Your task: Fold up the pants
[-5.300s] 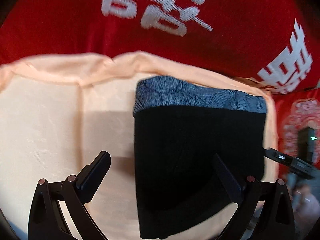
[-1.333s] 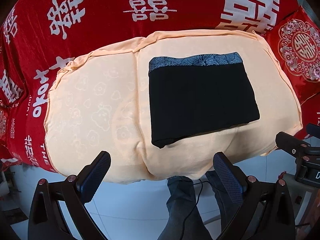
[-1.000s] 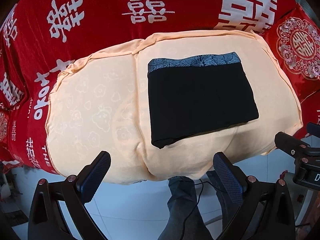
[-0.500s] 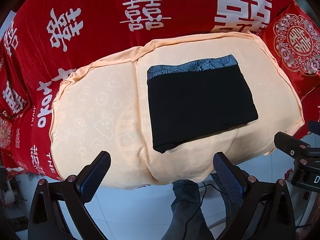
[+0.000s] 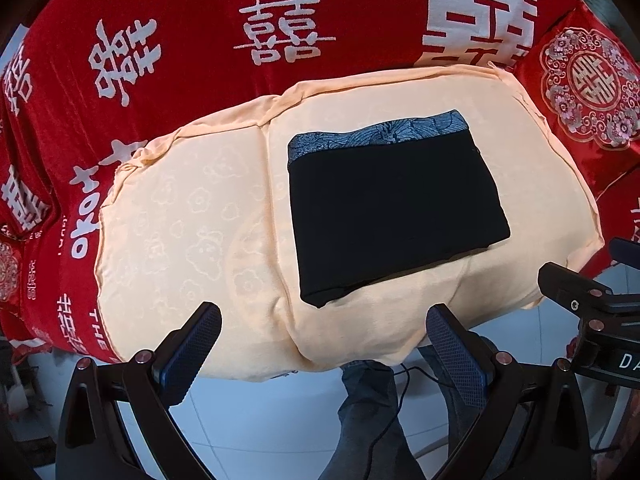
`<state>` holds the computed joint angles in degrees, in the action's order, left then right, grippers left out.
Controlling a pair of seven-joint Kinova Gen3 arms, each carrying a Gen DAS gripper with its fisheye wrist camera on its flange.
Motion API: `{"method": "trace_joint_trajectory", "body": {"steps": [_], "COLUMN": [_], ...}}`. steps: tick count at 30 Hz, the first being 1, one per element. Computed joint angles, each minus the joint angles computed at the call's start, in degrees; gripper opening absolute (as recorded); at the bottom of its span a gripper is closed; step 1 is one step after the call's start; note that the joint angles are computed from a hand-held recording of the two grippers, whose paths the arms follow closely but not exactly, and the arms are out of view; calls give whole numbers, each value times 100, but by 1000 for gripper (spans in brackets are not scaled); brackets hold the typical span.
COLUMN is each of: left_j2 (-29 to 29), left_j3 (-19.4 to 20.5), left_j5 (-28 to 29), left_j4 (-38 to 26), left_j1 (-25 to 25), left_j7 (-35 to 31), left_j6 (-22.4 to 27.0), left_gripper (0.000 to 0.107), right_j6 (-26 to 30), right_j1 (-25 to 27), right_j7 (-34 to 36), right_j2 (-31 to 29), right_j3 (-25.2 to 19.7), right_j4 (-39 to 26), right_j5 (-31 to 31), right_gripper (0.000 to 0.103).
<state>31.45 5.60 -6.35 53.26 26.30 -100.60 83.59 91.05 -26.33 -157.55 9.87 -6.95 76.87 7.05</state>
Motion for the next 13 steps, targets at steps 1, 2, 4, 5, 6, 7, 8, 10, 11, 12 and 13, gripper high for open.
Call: {"method": "trace_joint_trajectory", "body": {"steps": [1, 2, 4, 5, 6, 7, 8, 10, 11, 12, 13], "left_j2": [5, 8, 10, 19, 26, 32, 29, 15, 9, 9, 13], "left_j3": [1, 0, 1, 4, 10, 17, 26, 33, 34, 36, 37], "left_j5": [-2, -2, 9, 20, 33, 49, 73, 94, 96, 102, 108], "left_j4": [-8, -13, -12, -26, -36, -49, -44, -31, -22, -23, -27], "left_j1": [-1, 1, -3, -12, -26, -37, -56, -65, -67, -68, -73], "left_j7": [-10, -10, -3, -9, -30, -48, -77, -110, -133, -148, -165], "left_j6": [2, 4, 7, 19, 28, 35, 24, -4, -19, -20, -18], "left_gripper": [103, 103, 103, 103, 103, 103, 103, 103, 103, 103, 103], "right_j6": [2, 4, 4, 4, 4, -2, 1, 6, 12, 6, -1], "right_j1": [1, -4, 4, 4, 4, 9, 12, 24, 25, 27, 28], "right_j7": [3, -9, 14, 14, 14, 17, 21, 46, 53, 56, 56], "right_j2": [0, 1, 1, 1, 1, -2, 0, 7, 10, 4, 0], "right_j3": [-1, -2, 0, 0, 0, 2, 3, 8, 9, 9, 9], "right_j4": [-1, -3, -1, -1, -1, 2, -1, -7, -10, -4, 1], "right_j5": [-7, -1, 0, 0, 0, -4, -7, -7, -7, -11, -11], "right_gripper": [103, 103, 103, 103, 103, 103, 103, 103, 103, 103, 103]}}
